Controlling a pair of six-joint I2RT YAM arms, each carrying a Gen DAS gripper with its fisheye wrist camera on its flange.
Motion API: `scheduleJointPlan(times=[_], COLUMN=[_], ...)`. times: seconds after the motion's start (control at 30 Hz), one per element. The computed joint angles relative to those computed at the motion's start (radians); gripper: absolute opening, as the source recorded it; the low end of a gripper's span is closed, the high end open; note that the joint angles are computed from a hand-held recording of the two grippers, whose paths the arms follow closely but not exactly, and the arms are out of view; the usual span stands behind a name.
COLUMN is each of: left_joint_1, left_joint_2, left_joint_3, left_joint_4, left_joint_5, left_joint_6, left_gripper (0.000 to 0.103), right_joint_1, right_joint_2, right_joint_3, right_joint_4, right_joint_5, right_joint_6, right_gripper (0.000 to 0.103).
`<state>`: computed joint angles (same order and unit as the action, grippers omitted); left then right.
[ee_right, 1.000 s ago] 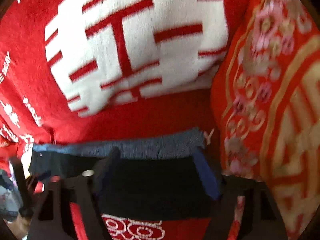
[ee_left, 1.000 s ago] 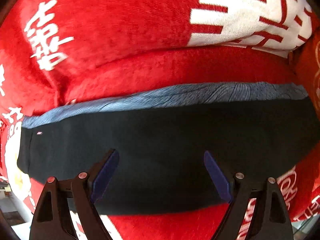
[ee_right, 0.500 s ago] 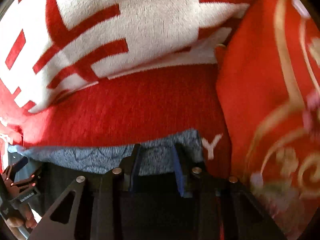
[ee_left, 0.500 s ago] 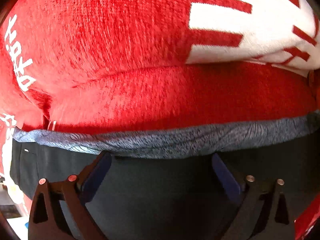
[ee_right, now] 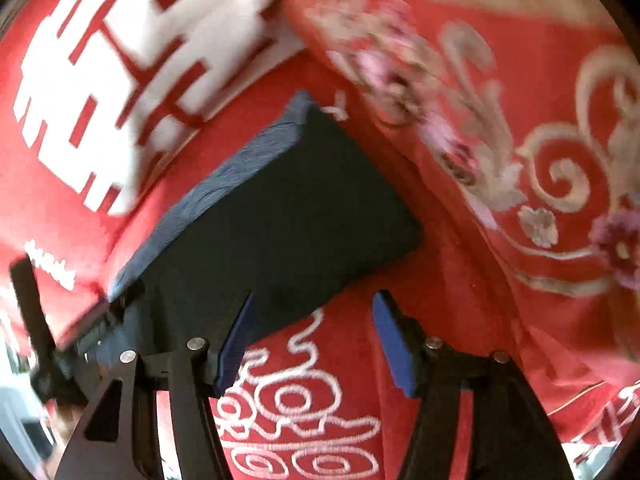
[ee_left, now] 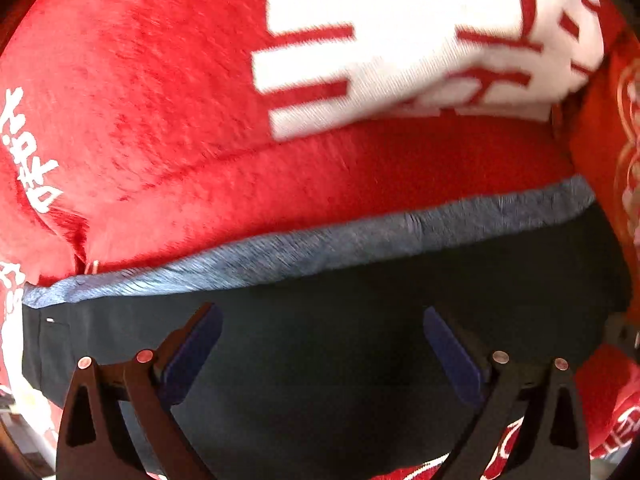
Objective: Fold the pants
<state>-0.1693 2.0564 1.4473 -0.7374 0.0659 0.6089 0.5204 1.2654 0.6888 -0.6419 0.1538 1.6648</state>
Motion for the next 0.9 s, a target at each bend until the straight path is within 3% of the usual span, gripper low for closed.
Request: scheduleJointPlan(times=[0.07,0.1,0.13,0.17,0.23,0.3,0.43,0.5,0.57,0.6,0.7,0.9], left_joint_1=[-0.008,-0.012,-0.012,-0.006,-0.002,-0.015,-0.036,-0.022,0.011,0.031,0.111,0.226], left_joint_2=[0.004,0.003,-0.002,-0.018,-0.05,-0.039,0.004,0.013,-0.006,-0.009,0.067,0.414], left_joint_3=[-0.023,-0.029,-0.032,-0.036,-0.057,-0.066,-0.096,-0.052,-0.041,-0.025,0.121,0.632], left_joint_4=[0.01,0.012,0.01,0.007,0.024,0.037,0.072,0.01,0.015,0.015,-0.004,-0.097], left_joint_5=[-0.016,-0.029,-0.031,-0.018,0.005,-0.015,-0.043,-0.032,-0.031,-0.026,-0.038,-0.162], left_joint_6=[-0.003,-0.005,-0.007,-0.006,-0.005,-0.003,-0.023,-0.021,0.007,0.018,0.031,-0.072], left_gripper=[0.101,0.101,0.101,0.101,0.101,0.101,0.103,0.103,0.103,0.103,0.103,0.103], right_joint_1=[0.019,0.009,-0.003,-0.002,0.016,0.019,-0.077,-0.032,0.012,0.037,0.087,0.14], right_joint_2=[0.042,0.056,0.076,0.082,0.107,0.134,0.162,0.181,0.173,0.154,0.124,0.21], right_joint_3=[-0.002,0.009,0.035,0.062,0.163,0.198,0.086,0.122,0.157,0.159,0.173,0.259], right_joint_4=[0.023,0.009,-0.011,-0.029,-0.137,-0.167,-0.052,-0.107,-0.176,-0.192,-0.215,-0.193], right_joint_5=[0.042,0.057,0.06,0.078,0.16,0.18,0.011,0.022,0.035,0.043,0.048,0.028], right_joint_6=[0.061,0.06,0.036,0.011,-0.074,-0.133,-0.154,-0.144,-0.102,-0.073,-0.03,-0.062], right_gripper=[0.059,0.029,0.014,0.012,0.011,0.012,0.016,0.034,0.053,0.054,0.054,0.054])
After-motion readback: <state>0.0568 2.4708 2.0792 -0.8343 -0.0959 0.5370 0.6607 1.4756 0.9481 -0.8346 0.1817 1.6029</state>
